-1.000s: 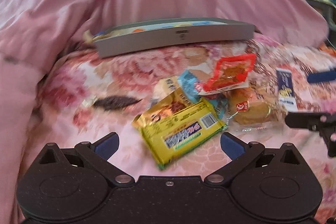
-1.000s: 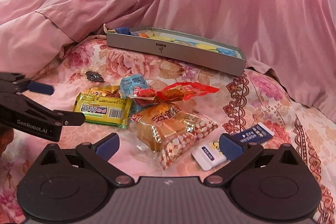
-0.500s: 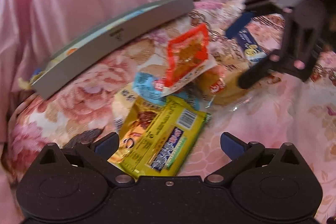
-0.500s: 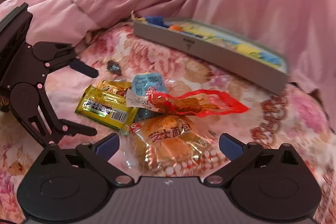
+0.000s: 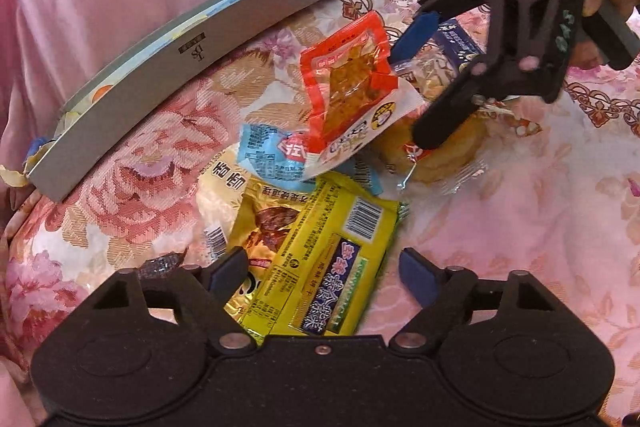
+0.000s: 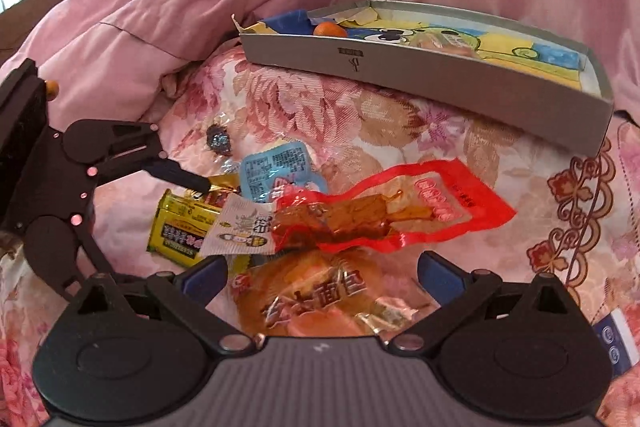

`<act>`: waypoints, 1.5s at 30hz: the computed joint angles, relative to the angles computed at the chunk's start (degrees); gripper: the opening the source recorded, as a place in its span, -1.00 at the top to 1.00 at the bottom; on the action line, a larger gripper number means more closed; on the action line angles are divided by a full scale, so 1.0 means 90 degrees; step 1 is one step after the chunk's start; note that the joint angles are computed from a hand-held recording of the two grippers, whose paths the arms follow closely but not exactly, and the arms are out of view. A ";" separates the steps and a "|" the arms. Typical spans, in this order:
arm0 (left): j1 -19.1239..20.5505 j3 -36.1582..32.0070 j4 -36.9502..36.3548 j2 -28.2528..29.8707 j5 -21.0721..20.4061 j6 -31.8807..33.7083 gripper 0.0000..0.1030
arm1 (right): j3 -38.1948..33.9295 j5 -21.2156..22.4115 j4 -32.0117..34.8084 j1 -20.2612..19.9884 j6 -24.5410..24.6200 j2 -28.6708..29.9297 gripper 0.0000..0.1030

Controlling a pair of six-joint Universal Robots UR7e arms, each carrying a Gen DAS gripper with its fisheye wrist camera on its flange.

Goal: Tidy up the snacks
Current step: 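Grasp the yellow wafer bar with the left tool while the right tool grasps the bread bun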

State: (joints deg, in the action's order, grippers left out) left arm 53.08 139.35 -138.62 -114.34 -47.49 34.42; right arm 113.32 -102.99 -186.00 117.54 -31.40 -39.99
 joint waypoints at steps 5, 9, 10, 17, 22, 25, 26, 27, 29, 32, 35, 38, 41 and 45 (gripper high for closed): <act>-0.0348 0.0147 0.0175 -0.0109 0.0536 -0.0213 -0.15 | 0.0021 -0.0049 0.0260 0.0056 -0.0354 -0.0080 -0.99; -0.0553 0.0215 0.0386 -0.0150 0.0881 -0.0351 -0.04 | 0.0002 -0.0445 0.0223 0.0219 -0.0775 0.0038 -1.00; -0.0581 0.0218 0.0449 -0.0158 0.0923 -0.0390 -0.03 | -0.0005 -0.0569 0.0175 0.0265 -0.0899 0.0090 -1.00; -0.0765 -0.0100 0.1831 -0.0204 0.1055 -0.2310 0.02 | -0.0041 -0.0997 -0.0210 0.0417 -0.1153 0.0359 -1.00; -0.0531 -0.0615 0.3040 -0.0320 0.0391 -0.4962 0.02 | -0.0035 -0.1134 -0.0327 0.0462 -0.0839 0.0426 -1.00; -0.0427 -0.0620 0.3178 -0.0634 0.0088 -0.5984 0.02 | 0.0067 -0.1189 -0.0494 0.0504 -0.0672 0.0470 -0.99; -0.0496 -0.0559 0.3255 -0.0799 0.0129 -0.6273 0.03 | 0.0126 -0.1222 -0.0636 0.0523 -0.0682 0.0491 -0.99; -0.0570 -0.0507 0.3352 -0.0934 0.0164 -0.6512 0.04 | 0.0177 -0.1292 -0.0732 0.0562 -0.0634 0.0511 -0.98; -0.0709 -0.0419 0.3583 -0.1213 0.0240 -0.7042 0.06 | 0.0278 -0.1383 -0.0930 0.0632 -0.0543 0.0536 -0.94; -0.0964 -0.0239 0.3826 -0.1662 0.0357 -0.7681 0.06 | 0.0479 -0.1463 -0.1220 0.0728 -0.0308 0.0515 -0.84; -0.1254 -0.0110 0.4140 -0.1903 0.0549 -0.7759 0.05 | 0.0690 -0.1468 -0.1443 0.0825 -0.0041 0.0473 -0.79; -0.1403 -0.0052 0.4289 -0.1907 0.0653 -0.7661 -0.09 | 0.0867 -0.1577 -0.1628 0.0997 0.0239 0.0480 -0.78; -0.1373 0.0000 0.4112 -0.1925 0.0568 -0.7374 -0.28 | 0.1005 -0.1635 -0.1714 0.1150 0.0541 0.0459 -0.84; -0.1327 0.0049 0.3935 -0.1930 0.0462 -0.7070 -0.53 | 0.1032 -0.1794 -0.1926 0.1283 0.0468 0.0580 -0.93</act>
